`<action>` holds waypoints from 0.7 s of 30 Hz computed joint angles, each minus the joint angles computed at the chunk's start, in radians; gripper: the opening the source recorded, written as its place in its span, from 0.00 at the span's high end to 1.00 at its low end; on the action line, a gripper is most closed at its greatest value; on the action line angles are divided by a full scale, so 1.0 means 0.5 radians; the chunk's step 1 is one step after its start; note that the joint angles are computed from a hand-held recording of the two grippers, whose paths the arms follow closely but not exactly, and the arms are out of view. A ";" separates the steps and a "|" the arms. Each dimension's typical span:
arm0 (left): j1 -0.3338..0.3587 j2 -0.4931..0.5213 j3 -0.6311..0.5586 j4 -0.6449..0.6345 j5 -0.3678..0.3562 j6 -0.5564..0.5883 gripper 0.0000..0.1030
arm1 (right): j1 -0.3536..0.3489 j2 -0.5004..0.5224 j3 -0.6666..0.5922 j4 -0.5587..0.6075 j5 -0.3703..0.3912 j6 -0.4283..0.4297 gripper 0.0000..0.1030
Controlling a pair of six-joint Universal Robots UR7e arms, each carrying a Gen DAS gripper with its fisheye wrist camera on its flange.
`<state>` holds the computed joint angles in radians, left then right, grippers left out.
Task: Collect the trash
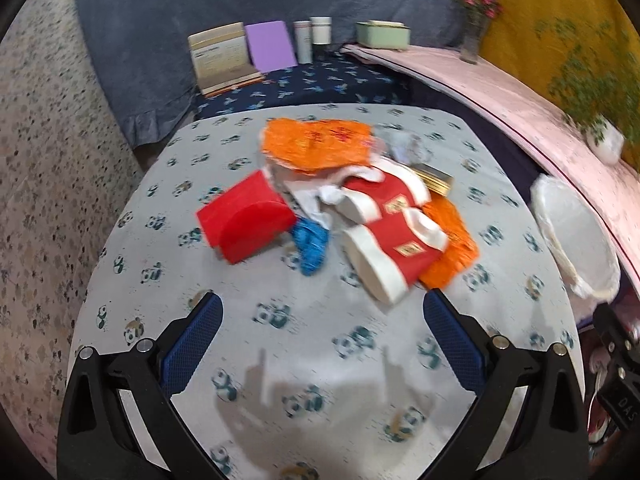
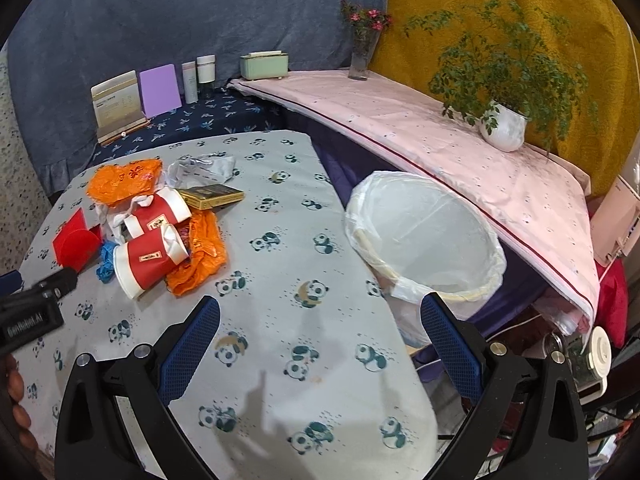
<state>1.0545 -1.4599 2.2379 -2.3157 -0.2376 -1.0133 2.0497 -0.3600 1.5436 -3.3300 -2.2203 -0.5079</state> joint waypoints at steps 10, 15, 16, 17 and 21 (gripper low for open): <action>0.324 0.026 -0.030 -1.071 -0.011 0.771 0.07 | 0.047 0.214 -0.328 0.259 0.077 0.057 0.07; 0.450 0.116 -0.121 -1.443 -0.128 1.072 0.07 | 0.067 0.329 -0.498 0.369 0.087 0.057 0.07; 0.465 0.130 -0.135 -1.496 -0.158 1.124 0.07 | 0.070 0.352 -0.532 0.392 0.088 0.062 0.07; 0.485 0.148 -0.157 -1.562 -0.211 1.192 0.07 | 0.072 0.373 -0.565 0.423 0.091 0.073 0.07; 0.557 0.221 -0.242 -1.640 -0.293 1.319 0.07 | 0.079 0.440 -0.675 0.511 0.095 0.094 0.07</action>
